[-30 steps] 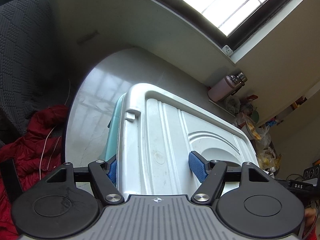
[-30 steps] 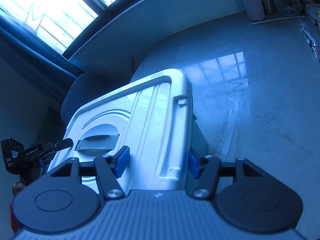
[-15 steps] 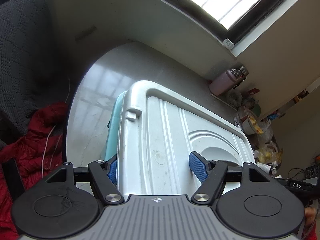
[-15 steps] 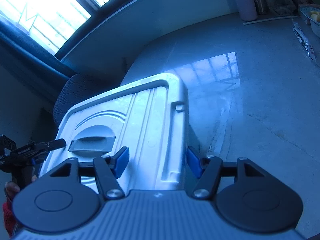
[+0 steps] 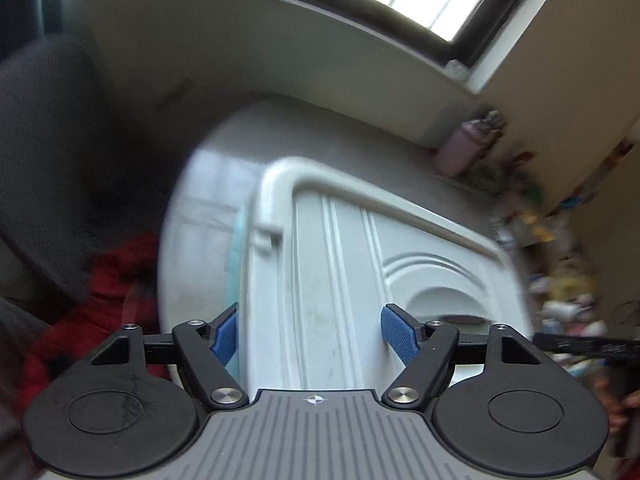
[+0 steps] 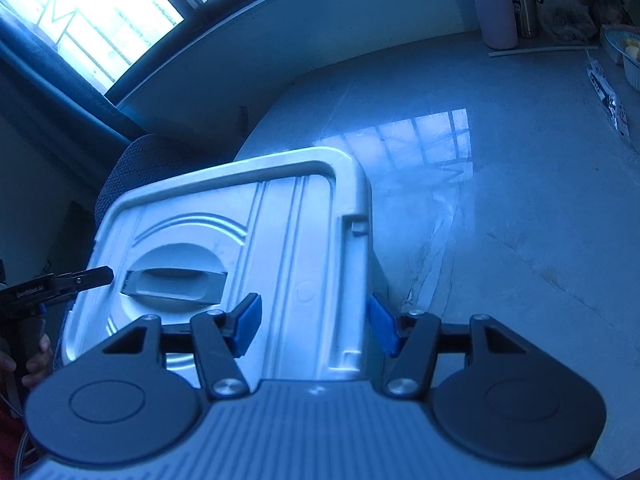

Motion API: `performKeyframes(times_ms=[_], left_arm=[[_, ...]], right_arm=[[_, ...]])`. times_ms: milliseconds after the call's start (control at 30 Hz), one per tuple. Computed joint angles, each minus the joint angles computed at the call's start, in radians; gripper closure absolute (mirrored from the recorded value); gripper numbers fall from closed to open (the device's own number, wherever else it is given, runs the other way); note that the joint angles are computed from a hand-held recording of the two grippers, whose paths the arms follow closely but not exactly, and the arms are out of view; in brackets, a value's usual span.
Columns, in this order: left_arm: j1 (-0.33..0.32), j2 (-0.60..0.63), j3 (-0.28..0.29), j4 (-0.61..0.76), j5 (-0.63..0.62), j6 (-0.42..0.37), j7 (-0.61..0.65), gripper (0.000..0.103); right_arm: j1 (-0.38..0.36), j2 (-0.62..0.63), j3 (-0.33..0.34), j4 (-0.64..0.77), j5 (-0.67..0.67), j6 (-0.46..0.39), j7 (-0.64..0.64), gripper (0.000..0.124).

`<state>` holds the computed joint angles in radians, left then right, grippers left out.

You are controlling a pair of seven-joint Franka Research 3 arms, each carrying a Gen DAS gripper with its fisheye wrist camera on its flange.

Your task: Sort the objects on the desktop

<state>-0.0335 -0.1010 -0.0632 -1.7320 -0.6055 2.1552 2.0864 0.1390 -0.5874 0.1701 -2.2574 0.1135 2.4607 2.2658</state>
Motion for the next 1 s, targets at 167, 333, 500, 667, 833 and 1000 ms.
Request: performKeyframes(times_ms=[167, 333, 500, 667, 833, 1000], left_arm=[[0.005, 0.004, 0.001, 0.017, 0.051, 0.009, -0.012, 0.026], [0.013, 0.014, -0.002, 0.027, 0.08, 0.012, -0.052, 0.026], [0.01, 0.009, -0.01, 0.016, 0.125, 0.03, -0.072, 0.026], [-0.002, -0.003, -0.036, 0.029, 0.281, 0.025, -0.155, 0.026], [-0.026, 0.031, -0.065, 0.107, 0.493, -0.04, -0.218, 0.025], [-0.037, 0.073, -0.069, 0.166, 0.506, -0.129, -0.245, 0.025]], right_arm=[[-0.002, 0.014, 0.005, 0.012, -0.015, -0.009, -0.009, 0.064], [0.0, 0.026, 0.001, 0.023, -0.02, -0.02, -0.01, 0.064], [0.0, 0.022, 0.0, 0.025, -0.022, -0.02, -0.006, 0.064], [-0.034, 0.034, 0.045, 0.1, -0.1, -0.116, 0.036, 0.05], [-0.048, 0.132, 0.116, 0.312, -0.295, -0.407, 0.032, 0.027], [0.007, 0.205, 0.101, 0.393, -0.345, -0.525, 0.037, 0.028]])
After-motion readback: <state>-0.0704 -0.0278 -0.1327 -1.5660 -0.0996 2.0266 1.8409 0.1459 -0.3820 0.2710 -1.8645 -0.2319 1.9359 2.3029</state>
